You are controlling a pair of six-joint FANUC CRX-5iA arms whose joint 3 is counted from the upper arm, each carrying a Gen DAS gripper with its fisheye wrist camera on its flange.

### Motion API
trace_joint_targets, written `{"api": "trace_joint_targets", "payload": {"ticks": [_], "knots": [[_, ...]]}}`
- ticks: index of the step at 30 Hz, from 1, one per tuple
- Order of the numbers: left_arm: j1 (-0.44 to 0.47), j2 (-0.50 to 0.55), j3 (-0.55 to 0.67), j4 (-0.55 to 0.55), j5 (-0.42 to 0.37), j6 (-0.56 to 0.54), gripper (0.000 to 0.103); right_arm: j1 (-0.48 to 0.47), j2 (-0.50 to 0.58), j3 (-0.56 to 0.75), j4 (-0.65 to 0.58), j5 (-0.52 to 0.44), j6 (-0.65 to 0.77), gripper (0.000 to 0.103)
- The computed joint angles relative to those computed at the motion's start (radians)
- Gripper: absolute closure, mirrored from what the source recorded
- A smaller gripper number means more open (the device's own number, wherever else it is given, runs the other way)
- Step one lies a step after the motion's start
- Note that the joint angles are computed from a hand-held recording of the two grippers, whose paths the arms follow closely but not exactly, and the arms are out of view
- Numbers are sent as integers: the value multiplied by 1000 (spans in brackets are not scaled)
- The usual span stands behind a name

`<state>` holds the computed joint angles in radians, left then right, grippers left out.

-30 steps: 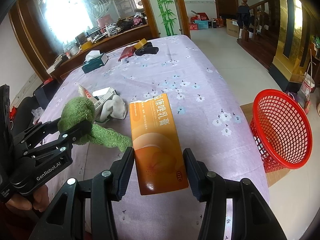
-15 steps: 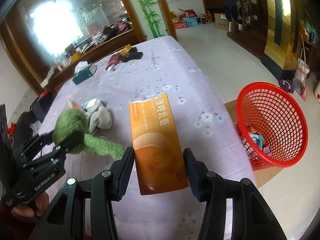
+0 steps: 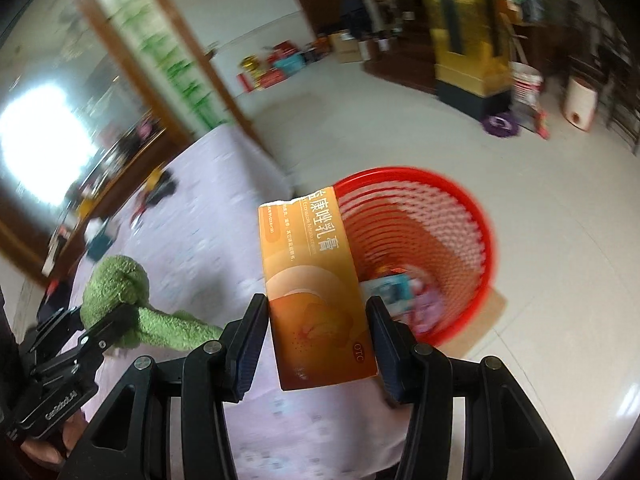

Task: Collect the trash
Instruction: 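Open the left tool over the wastebasket while the right tool releases the orange box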

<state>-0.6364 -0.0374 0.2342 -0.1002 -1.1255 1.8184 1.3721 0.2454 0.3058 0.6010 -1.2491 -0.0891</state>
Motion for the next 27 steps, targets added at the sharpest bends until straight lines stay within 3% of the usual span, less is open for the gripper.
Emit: {"api": "trace_joint_targets", "payload": {"ticks": [10, 13, 17, 27], "knots": [[-45, 235, 209, 60, -3, -66, 51, -57, -120, -134, 23, 13, -71, 48], [-48, 259, 233, 64, -1, -61, 43, -79, -126, -143, 14, 27, -63, 48], [-43, 233, 204, 73, 29, -64, 30, -114, -118, -141, -16, 65, -33, 47], [-27, 68, 64, -15, 25, 9, 30, -108, -51, -55, -38, 38, 16, 45]]}}
